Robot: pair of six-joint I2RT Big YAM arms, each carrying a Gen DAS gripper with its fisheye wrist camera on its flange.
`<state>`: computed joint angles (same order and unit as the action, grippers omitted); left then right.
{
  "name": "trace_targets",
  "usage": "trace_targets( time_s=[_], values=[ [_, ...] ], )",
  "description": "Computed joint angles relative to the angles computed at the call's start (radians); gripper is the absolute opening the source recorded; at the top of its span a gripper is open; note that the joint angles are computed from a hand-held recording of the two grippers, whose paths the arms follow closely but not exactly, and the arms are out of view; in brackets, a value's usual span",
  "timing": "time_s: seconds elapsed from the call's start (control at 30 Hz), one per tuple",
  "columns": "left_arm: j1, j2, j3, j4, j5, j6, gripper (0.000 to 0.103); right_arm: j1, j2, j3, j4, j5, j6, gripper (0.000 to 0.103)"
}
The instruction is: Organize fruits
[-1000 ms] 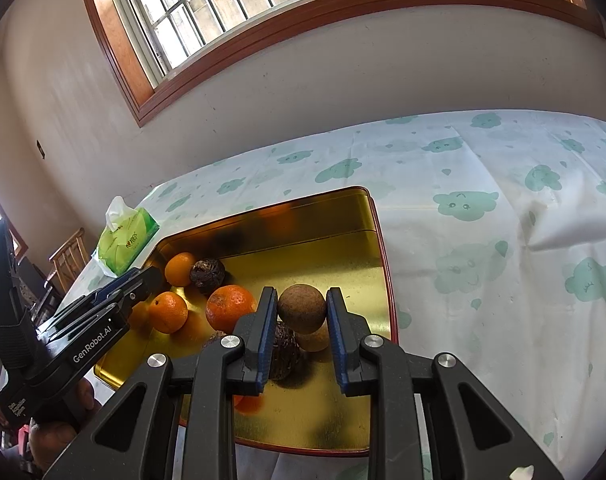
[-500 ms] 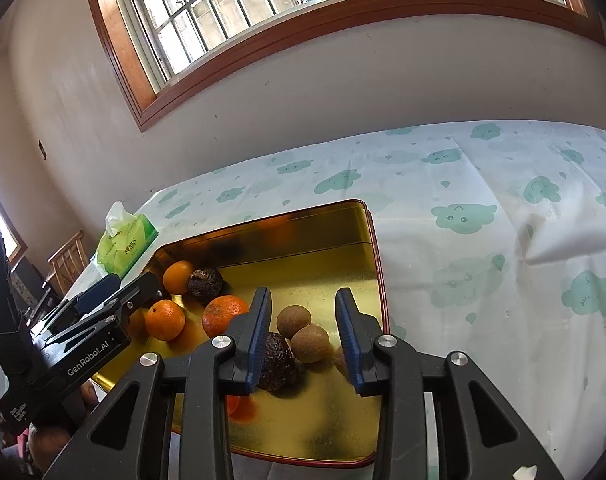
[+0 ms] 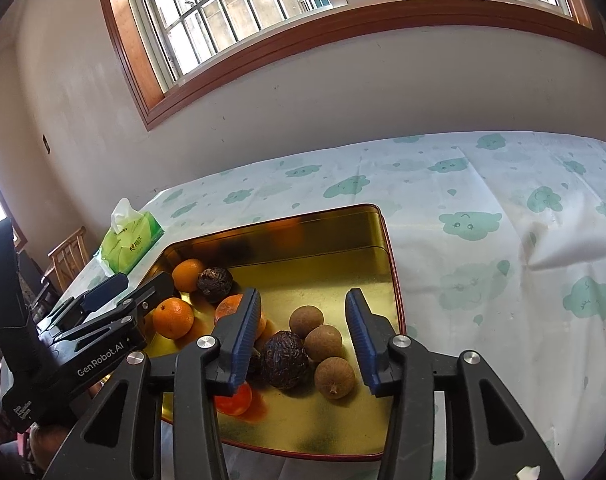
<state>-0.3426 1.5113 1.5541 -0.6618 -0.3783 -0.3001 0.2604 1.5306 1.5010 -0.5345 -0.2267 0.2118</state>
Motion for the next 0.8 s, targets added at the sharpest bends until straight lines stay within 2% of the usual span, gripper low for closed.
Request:
trace_targets(
  time_s=[0.23,0.43,0.57,0.8],
  values=[
    [0.001,-0.005,-0.006,0.000,0.002,-0.004,0.078,0.008,-0.009,-0.011,0.004,0.013,-0.011,0.043],
    [-0.002,-0.024,-0.016,-0.015,0.011,-0.017,0.078,0.026,-0.046,-0.047,0.020,0.058,-0.025,0.043],
    [-0.014,-0.056,-0.039,-0.012,-0.005,-0.010,0.089,0.034,-0.089,-0.083,0.045,0.092,-0.022,0.043],
    [-0.045,-0.137,-0.088,-0.004,-0.034,0.012,0.090,0.056,-0.162,-0.128,0.046,0.123,-0.049,0.044]
  ],
)
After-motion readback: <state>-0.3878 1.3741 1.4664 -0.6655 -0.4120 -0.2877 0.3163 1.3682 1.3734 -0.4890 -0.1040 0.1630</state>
